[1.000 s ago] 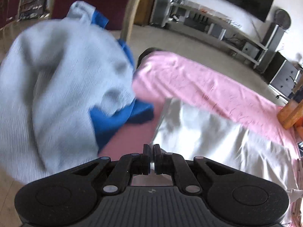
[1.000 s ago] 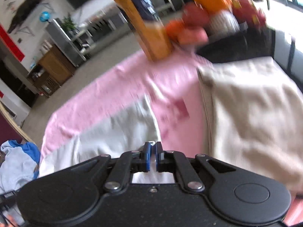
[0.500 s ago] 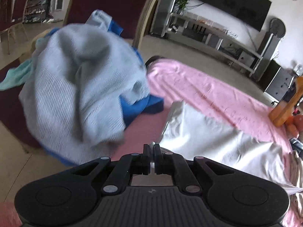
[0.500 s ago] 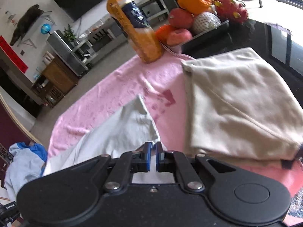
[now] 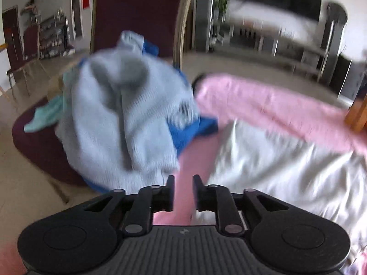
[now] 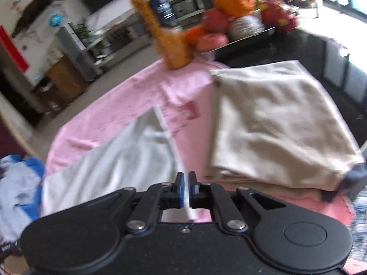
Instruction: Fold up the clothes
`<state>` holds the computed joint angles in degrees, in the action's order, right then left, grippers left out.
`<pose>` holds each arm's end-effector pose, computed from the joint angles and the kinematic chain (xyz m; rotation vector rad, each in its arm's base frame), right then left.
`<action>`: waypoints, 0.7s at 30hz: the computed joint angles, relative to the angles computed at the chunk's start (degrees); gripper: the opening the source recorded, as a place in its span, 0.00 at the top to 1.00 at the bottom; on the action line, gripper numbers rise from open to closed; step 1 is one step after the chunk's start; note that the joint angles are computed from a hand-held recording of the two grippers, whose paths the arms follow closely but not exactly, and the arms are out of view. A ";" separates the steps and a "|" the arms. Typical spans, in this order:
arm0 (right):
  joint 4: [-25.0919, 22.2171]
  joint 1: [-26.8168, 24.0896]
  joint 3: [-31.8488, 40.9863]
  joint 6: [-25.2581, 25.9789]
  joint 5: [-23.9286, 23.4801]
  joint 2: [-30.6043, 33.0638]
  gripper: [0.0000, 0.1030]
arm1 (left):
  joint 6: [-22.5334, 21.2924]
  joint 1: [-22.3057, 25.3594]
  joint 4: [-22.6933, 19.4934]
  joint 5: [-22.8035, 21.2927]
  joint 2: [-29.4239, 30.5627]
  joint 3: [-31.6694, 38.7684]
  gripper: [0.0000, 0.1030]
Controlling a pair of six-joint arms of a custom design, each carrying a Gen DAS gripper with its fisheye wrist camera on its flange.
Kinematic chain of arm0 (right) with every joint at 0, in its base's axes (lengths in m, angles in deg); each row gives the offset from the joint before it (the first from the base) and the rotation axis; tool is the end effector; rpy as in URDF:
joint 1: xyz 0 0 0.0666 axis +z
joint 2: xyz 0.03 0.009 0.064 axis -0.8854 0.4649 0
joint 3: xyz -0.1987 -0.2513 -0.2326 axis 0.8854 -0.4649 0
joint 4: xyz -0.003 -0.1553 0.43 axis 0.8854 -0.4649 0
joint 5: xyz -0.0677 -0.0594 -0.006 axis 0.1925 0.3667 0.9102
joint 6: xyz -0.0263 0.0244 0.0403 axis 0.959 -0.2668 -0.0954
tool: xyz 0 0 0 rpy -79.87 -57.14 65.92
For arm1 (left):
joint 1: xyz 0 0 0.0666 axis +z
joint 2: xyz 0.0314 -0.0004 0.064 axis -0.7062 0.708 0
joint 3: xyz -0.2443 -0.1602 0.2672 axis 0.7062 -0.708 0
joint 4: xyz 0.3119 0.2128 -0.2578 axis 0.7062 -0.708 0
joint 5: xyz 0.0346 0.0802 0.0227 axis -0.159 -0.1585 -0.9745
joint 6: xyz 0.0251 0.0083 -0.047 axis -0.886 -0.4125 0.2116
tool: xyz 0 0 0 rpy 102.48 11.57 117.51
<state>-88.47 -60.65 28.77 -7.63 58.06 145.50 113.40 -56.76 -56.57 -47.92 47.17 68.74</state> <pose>0.6651 0.0300 0.3490 0.1635 2.4427 0.5350 0.5257 -0.0934 0.3405 -0.5957 2.2136 0.2192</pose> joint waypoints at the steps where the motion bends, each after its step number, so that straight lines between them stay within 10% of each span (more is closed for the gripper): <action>1: -0.74 0.16 0.64 0.25 -0.69 0.53 0.87 | -0.38 0.82 0.44 2.92 0.18 0.24 0.70; 7: -5.31 0.05 4.11 -2.54 -5.08 4.15 0.76 | 4.10 5.15 -1.32 19.74 4.26 2.76 0.87; 21: -14.33 0.93 8.07 -1.74 2.08 7.60 0.76 | -4.96 3.11 -9.84 18.86 13.00 10.31 0.87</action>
<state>-102.80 -59.72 36.85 -9.37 60.14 153.09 108.44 -53.65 -66.40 -29.06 60.17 79.05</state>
